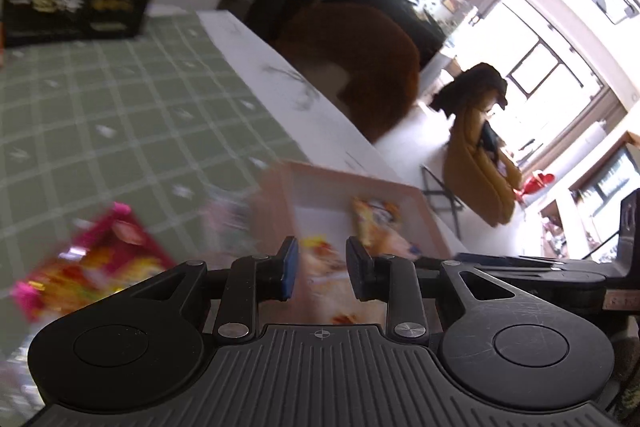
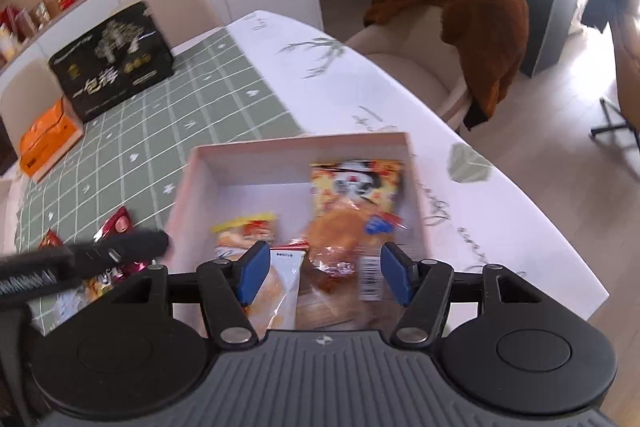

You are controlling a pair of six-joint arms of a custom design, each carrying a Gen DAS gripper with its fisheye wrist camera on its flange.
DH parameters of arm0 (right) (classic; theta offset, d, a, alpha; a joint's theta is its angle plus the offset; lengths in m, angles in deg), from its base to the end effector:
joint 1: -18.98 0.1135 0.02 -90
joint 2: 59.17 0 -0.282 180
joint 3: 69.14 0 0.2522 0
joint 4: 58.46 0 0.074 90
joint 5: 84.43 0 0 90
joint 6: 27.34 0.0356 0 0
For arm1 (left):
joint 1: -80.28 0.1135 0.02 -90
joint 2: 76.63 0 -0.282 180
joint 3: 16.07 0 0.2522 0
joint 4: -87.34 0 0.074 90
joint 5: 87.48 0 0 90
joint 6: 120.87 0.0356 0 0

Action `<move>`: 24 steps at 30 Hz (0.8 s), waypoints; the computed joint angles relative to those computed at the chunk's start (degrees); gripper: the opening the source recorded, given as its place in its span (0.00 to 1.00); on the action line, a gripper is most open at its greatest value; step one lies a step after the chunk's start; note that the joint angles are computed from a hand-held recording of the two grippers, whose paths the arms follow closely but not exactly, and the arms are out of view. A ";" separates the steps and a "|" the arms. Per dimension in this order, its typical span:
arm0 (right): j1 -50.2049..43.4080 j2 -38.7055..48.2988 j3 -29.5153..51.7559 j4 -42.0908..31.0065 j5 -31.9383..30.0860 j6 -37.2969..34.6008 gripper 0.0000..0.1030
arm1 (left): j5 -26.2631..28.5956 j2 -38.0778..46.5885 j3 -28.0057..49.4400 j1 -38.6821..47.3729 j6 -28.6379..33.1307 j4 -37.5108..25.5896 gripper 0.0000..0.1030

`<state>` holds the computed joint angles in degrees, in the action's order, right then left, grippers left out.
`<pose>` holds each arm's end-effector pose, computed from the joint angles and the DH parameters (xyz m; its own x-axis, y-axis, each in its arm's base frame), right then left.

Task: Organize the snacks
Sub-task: 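Carry grey packet and rice-cracker bag over the pink box and open both tools, then grasp the red round-snack bag with left tool while right tool reaches for candy-cube bag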

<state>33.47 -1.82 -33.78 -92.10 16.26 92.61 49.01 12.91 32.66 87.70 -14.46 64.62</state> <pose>0.1597 0.0344 0.1665 -0.7646 0.3091 -0.5656 0.2738 0.9502 0.1492 0.2537 0.0070 0.1425 -0.7861 0.0938 -0.6110 0.4730 0.7276 -0.4969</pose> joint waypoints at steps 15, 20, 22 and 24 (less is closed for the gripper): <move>35.03 33.79 15.57 18.00 4.91 19.44 0.73 | -13.34 25.29 21.59 24.22 13.70 1.25 0.29; 37.82 48.28 27.32 18.45 3.72 17.46 0.75 | -9.55 26.26 20.76 27.37 20.81 1.32 0.29; 37.91 52.87 32.02 16.61 3.67 16.96 0.75 | -8.45 25.89 20.17 28.03 23.48 -0.08 0.28; 38.28 56.66 35.68 15.00 5.74 15.77 0.80 | -7.81 25.34 19.18 28.33 25.82 -0.67 0.27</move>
<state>71.75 54.84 1.90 -77.10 22.00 108.38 41.20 38.26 51.84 116.03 11.35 63.96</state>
